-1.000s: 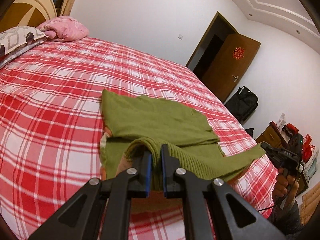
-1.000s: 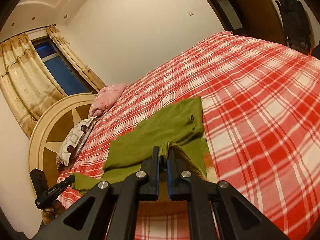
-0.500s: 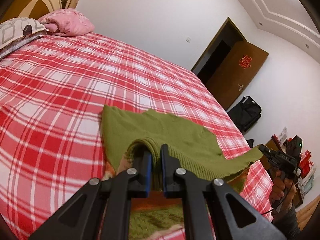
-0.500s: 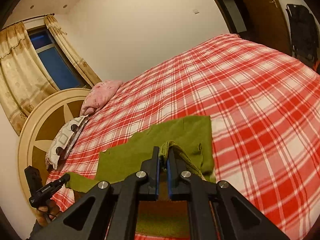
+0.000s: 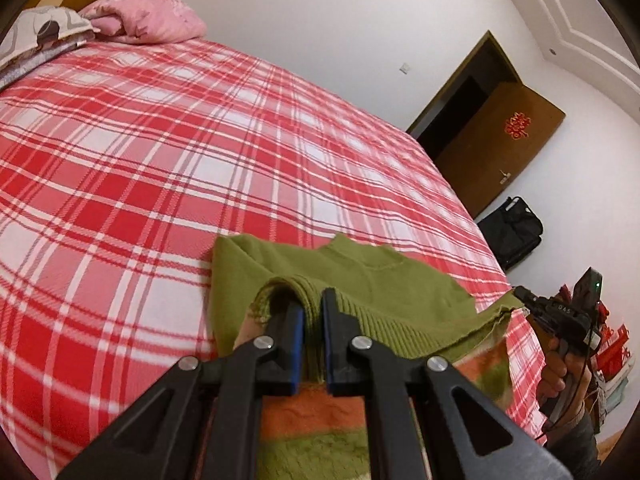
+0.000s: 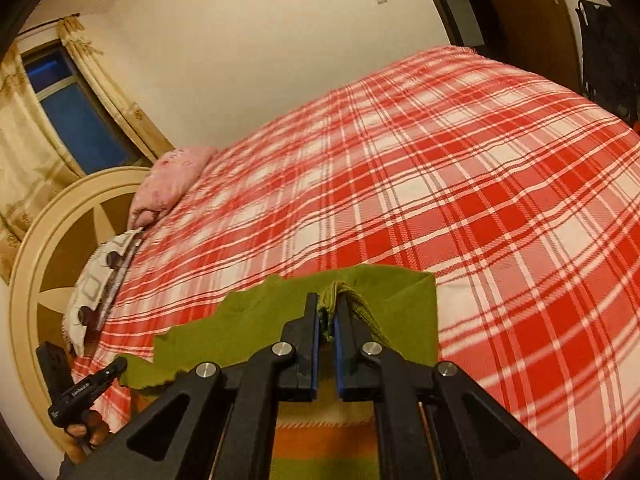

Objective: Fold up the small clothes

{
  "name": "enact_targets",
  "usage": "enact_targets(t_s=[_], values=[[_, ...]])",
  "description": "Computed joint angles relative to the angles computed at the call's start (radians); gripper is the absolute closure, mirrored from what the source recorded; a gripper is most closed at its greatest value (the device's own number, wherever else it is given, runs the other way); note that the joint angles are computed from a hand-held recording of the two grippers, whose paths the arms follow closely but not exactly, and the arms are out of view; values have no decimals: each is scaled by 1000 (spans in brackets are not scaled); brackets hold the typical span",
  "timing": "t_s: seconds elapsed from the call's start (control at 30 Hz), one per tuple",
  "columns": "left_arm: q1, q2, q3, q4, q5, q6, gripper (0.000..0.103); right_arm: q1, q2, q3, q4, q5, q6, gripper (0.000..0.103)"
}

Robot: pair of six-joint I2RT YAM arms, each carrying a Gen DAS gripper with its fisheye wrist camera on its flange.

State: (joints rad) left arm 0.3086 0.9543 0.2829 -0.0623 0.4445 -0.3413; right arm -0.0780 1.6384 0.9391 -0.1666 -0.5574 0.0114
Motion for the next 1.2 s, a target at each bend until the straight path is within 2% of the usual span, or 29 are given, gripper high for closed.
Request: enact_targets(t_s=[0.27,0.37,0.43,0.47,0.5,0.53,0.57,0.6,0.63,0.67,0.77,0.87,0.97,1.0,1.03,1.07,1.1,1.2], values=[[-38,274,59,183,-67,-26,94,63,223,177,30,102,41,98],[-63,310,61,207,-115,-40,89,81,321,270,-4,111,36,98],[-70,295,53,203,-123,-38,88,85,355,292,19,145,51,97],[-73,281,51,193,-129,-34,83,82,368,304,17,143,57,97],[-82,244,42,169,-148,-26,72,72,384,322,1,136,65,97],[-88,202,33,142,-169,-16,66,65,384,321,-4,135,68,94],[-92,148,20,110,-188,-7,52,59,375,307,2,130,64,89],[-94,76,0,76,-205,0,42,49,347,268,22,123,46,70],[-97,7,-19,39,-219,8,38,42,316,227,40,121,28,53],[-102,-35,-29,11,-232,14,34,36,284,185,52,113,9,49],[-153,-135,-65,-72,-311,25,34,35,237,133,24,93,-63,49],[-198,-152,-108,-90,-355,10,34,61,231,124,1,155,-115,49],[-228,-111,-151,-35,-393,-34,34,100,302,191,-49,235,-108,49],[-237,-96,-159,-25,-409,-42,34,109,324,212,-66,241,-113,53],[-233,-83,-167,-14,-408,-45,34,134,348,229,-71,291,-128,76],[-225,-74,-172,-4,-399,-45,34,156,349,223,-51,357,-133,87],[-232,-78,-177,-4,-406,-46,34,167,347,218,-36,393,-128,94],[-268,-57,-163,-14,-446,-41,33,169,324,195,27,439,-95,98]])
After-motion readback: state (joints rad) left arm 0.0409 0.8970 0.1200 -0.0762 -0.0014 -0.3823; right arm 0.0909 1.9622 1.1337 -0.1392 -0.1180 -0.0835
